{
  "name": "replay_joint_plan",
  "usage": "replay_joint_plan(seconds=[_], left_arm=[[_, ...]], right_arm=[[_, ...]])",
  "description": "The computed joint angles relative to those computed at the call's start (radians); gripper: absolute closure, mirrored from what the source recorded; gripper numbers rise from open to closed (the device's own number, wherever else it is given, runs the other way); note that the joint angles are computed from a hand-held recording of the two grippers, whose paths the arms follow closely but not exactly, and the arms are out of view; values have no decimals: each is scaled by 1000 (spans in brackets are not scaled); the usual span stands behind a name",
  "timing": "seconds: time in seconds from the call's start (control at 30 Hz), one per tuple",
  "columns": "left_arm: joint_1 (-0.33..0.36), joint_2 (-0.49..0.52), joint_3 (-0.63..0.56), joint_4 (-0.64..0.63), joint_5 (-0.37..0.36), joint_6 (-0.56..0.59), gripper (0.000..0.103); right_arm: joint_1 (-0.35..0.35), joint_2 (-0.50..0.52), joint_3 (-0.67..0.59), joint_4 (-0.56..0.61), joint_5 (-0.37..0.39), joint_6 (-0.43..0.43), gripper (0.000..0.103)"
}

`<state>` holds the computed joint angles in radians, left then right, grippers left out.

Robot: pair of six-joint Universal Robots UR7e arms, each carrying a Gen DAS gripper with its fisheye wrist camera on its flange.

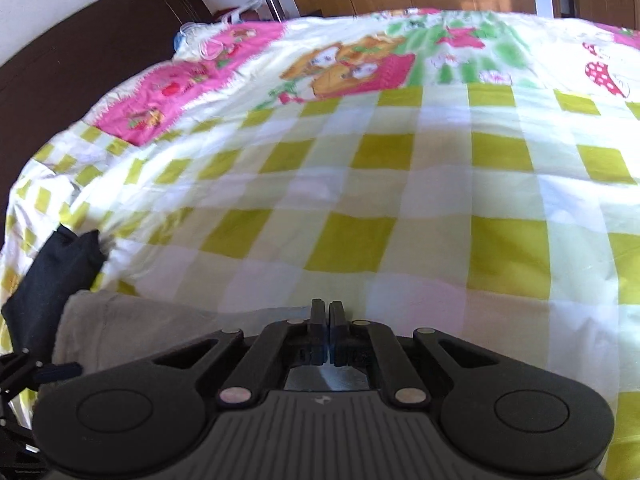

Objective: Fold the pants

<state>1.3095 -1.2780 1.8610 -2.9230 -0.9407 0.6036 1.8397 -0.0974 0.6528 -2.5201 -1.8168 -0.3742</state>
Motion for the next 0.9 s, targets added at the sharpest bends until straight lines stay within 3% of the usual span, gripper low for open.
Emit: replay_joint_plan(seconds=[0.07, 0.2, 0.33, 0.47, 0.7, 0.77, 0.83, 0.9], left_arm=[[-1, 5, -2, -7, 28, 4, 39], [-6, -15, 15, -11, 54, 43, 39], [-7, -25, 22, -30, 118, 80, 37], [-3, -13, 19, -105, 204, 125, 36], [-4, -48, 34, -161, 243, 105, 36], [-18, -68, 60, -195, 216, 132, 37], [-32, -72, 78, -219, 189, 165, 36], [-39, -64, 82, -199, 183, 181, 34]], right_arm=[[5, -16, 45, -76, -35, -5, 82], [20, -122, 272, -325, -54, -87, 80], [28, -243, 486, -302, 7, -127, 78], [32, -241, 528, -178, -116, -21, 77], [64, -313, 703, -379, -84, -47, 70], [58, -324, 730, -376, -112, 6, 69], [48, -335, 749, -360, -162, 111, 69], [35, -384, 825, -432, -139, 150, 69]])
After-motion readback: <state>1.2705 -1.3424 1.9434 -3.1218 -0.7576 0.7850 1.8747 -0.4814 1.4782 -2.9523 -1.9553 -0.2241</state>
